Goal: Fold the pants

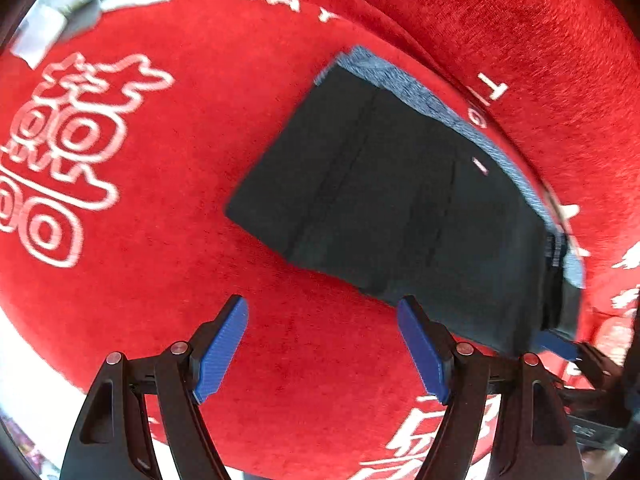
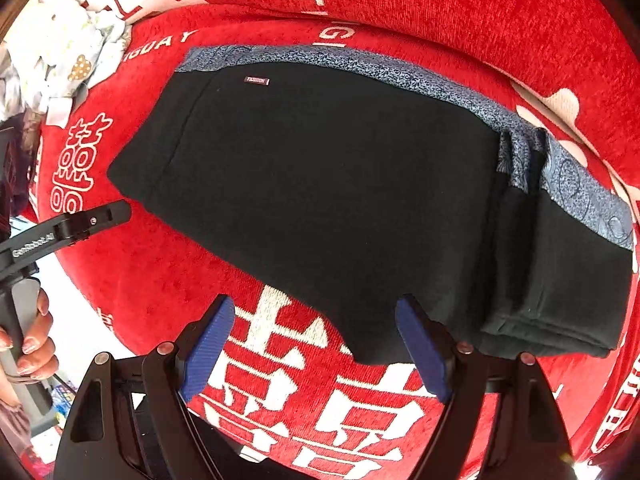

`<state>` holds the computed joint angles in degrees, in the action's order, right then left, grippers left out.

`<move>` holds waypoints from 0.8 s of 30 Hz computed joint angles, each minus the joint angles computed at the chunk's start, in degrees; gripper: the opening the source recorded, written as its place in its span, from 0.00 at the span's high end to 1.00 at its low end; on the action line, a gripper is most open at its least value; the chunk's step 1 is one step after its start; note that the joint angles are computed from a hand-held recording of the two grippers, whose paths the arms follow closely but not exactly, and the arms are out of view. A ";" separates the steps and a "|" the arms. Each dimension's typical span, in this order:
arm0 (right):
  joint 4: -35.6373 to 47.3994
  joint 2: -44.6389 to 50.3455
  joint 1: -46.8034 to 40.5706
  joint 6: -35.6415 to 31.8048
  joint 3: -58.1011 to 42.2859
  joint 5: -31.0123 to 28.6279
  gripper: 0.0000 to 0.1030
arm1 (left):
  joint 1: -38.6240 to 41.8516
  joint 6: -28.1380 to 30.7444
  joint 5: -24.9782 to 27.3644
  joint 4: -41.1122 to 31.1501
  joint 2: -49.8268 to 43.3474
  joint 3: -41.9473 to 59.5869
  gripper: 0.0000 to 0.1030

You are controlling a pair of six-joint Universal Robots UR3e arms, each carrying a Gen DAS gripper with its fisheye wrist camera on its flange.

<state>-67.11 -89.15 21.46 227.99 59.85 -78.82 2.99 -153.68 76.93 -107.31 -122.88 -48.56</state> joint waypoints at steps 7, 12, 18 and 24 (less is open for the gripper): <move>1.38 1.38 0.14 -0.08 -1.06 -0.57 0.17 | 2.19 1.37 -4.35 -5.45 -2.70 5.04 0.24; 2.29 -0.60 -0.29 1.56 -1.39 -4.24 0.17 | 4.01 1.84 -7.24 -9.76 -5.43 9.40 0.24; -4.58 -11.43 -7.13 2.12 13.65 -1.69 0.17 | 5.21 0.29 -9.95 -11.54 -7.80 10.48 0.24; -13.71 -12.97 -5.05 6.29 23.84 1.33 0.16 | 4.13 -0.75 -12.48 -10.71 -8.32 7.23 0.24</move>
<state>-80.82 -102.12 16.42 234.29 83.69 -77.50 7.12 -154.43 64.45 -118.02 -131.20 -41.33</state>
